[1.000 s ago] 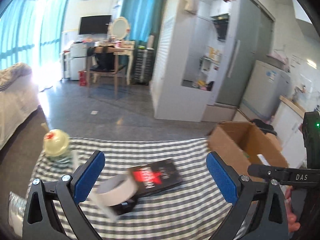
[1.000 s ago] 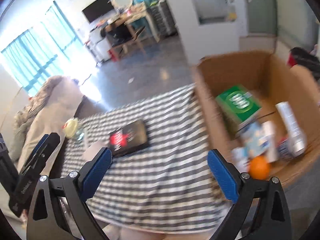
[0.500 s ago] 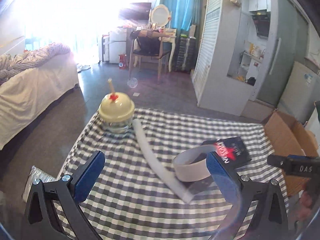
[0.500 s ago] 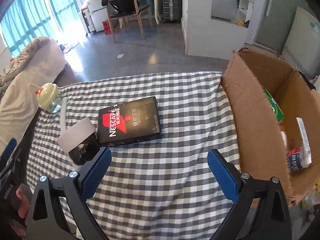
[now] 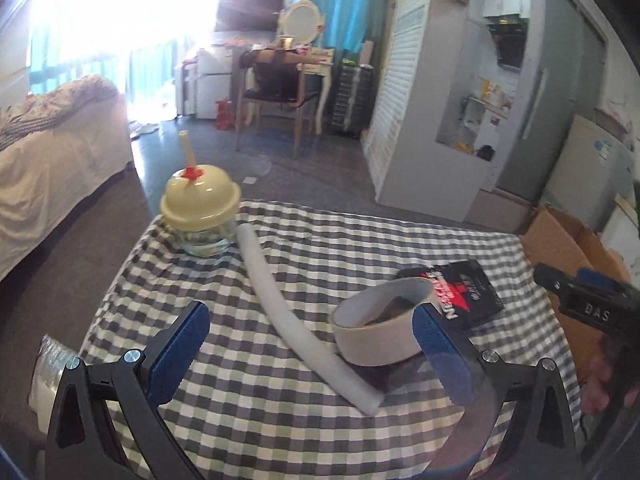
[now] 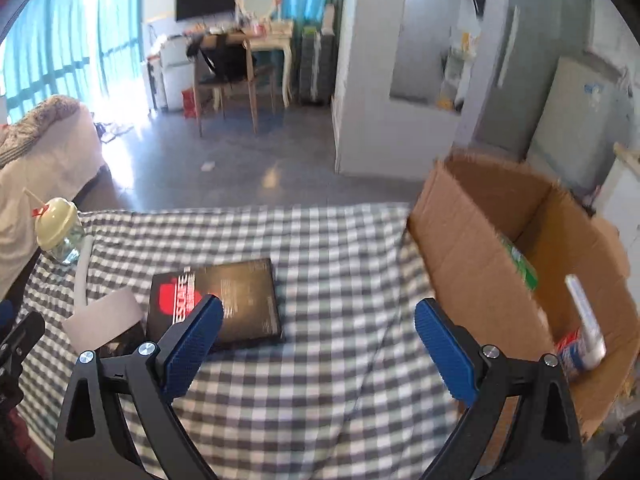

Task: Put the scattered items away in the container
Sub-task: 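Withdraw both tools from the box back over the table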

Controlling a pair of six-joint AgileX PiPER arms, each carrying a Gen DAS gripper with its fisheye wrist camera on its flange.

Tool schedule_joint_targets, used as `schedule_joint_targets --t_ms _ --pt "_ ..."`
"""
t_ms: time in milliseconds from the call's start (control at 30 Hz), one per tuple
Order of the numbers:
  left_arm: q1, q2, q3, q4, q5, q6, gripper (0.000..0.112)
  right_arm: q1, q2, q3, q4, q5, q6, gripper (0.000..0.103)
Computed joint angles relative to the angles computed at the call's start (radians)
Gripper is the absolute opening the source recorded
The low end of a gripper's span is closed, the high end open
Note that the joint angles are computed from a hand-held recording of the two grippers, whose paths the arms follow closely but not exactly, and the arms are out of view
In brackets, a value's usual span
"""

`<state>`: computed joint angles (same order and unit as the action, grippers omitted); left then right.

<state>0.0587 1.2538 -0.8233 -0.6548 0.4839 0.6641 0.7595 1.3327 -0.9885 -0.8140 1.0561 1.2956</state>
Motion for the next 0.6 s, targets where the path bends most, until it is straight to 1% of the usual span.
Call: schedule_joint_targets --t_ms 33,100,167,200,300,367,433,500,533,567,600 --pt "0.000 0.002 0.004 -0.044 0.011 0.060 0.103 -0.005 -0.005 -0.002 0.008 -0.002 -0.021 0.097" --pt "-0.006 0.015 0.006 -0.122 0.039 0.156 0.103 -0.038 -0.031 -0.003 0.064 -0.036 -0.098 0.097" --pt "-0.021 0.040 -0.003 -0.184 0.062 0.220 0.103 -0.085 -0.077 0.014 0.121 -0.085 -0.136 0.097" --pt "-0.037 0.055 -0.008 -0.209 0.060 0.247 0.103 -0.106 -0.088 0.017 0.152 -0.102 -0.159 0.097" --pt "-0.100 0.103 -0.034 -0.194 0.031 0.264 0.103 -0.158 -0.087 0.011 0.237 -0.112 -0.230 0.097" --pt "-0.131 0.130 -0.047 -0.187 0.020 0.310 0.103 -0.178 -0.085 0.020 0.277 -0.107 -0.250 0.097" --pt "-0.162 0.154 -0.053 -0.155 -0.015 0.341 0.103 -0.222 -0.095 0.039 0.326 -0.135 -0.283 0.097" --pt "-0.172 0.179 -0.067 -0.134 -0.012 0.401 0.103 -0.261 -0.101 0.047 0.377 -0.150 -0.318 0.097" --pt "-0.166 0.191 -0.075 -0.142 0.004 0.442 0.101 -0.283 -0.105 0.053 0.408 -0.160 -0.344 0.097" --pt "-0.160 0.207 -0.086 -0.148 0.023 0.477 0.096 -0.310 -0.107 0.059 0.448 -0.176 -0.380 0.097" --pt "-0.157 0.225 -0.101 -0.130 0.038 0.481 0.079 -0.331 -0.107 0.065 0.479 -0.189 -0.408 0.097"
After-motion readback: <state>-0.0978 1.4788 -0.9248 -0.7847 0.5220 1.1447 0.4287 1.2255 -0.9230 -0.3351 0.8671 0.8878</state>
